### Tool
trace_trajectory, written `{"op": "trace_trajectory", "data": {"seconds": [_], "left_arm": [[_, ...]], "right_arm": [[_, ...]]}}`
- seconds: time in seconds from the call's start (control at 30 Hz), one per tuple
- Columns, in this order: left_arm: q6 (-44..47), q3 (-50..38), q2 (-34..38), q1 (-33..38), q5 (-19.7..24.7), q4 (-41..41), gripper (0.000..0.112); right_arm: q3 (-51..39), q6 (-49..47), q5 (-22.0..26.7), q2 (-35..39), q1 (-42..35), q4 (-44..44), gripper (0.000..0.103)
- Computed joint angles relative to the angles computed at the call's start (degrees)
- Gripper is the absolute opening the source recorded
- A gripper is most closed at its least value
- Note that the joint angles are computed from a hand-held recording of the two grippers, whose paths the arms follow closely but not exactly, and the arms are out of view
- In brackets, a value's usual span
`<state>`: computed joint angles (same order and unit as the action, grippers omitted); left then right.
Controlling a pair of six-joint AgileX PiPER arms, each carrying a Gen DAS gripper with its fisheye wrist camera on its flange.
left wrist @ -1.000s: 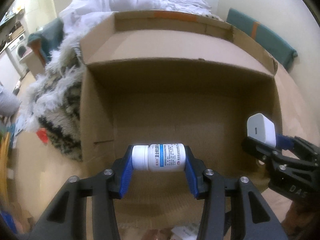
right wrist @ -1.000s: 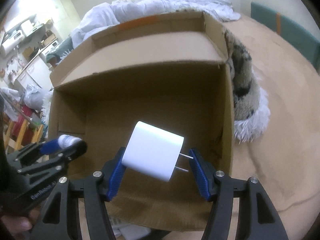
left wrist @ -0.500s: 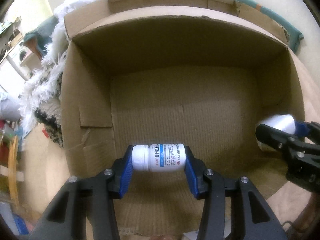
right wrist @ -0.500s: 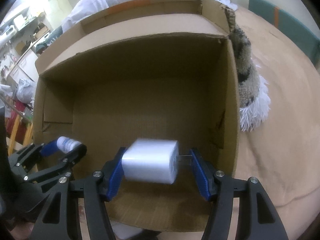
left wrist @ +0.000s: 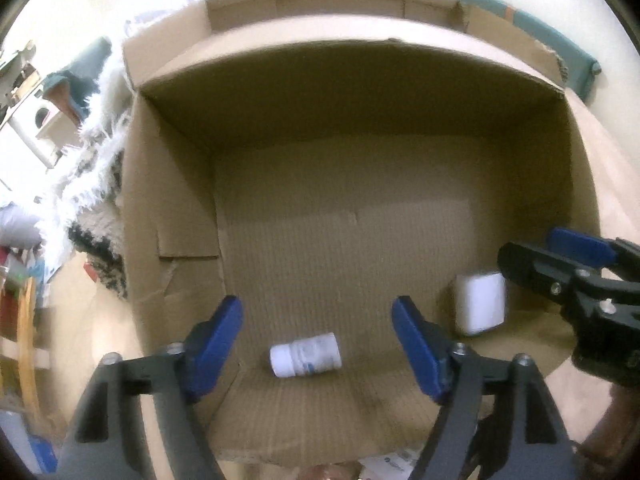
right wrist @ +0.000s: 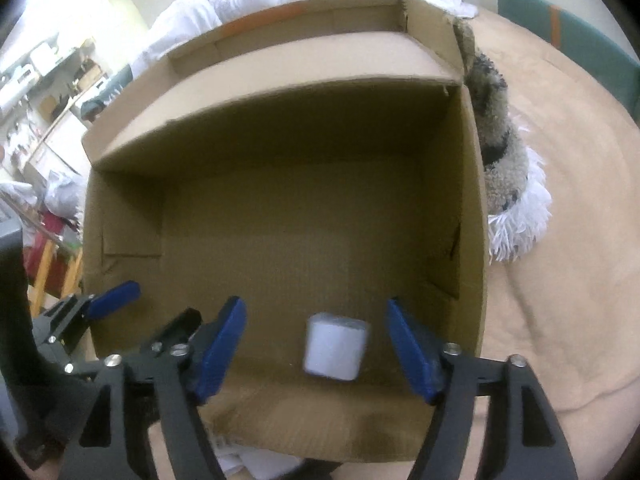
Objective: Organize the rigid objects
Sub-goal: 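Lower the pill bottle and charger into the box and open both grippers, then withdraw both grippers from the box toward the remaining items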
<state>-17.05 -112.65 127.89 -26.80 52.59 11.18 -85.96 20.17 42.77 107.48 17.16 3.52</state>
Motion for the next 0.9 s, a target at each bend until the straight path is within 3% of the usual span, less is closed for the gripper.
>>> {"op": "trace_trajectory", "data": {"seconds": [0.6,0.9], "left_arm": [[-2.9,-1.2,-1.7,0.8,2.7,1.2,0.076],[-3.3,5.6,-8.9,2.2,1.3,1.2,0.076]], "right_arm": [[1.2,0.7,-2.3,-2.3,0.0,0.2,0.086],[6.0,2.9,-3.3,-7.9,0.9,-2.4,0.086]]}}
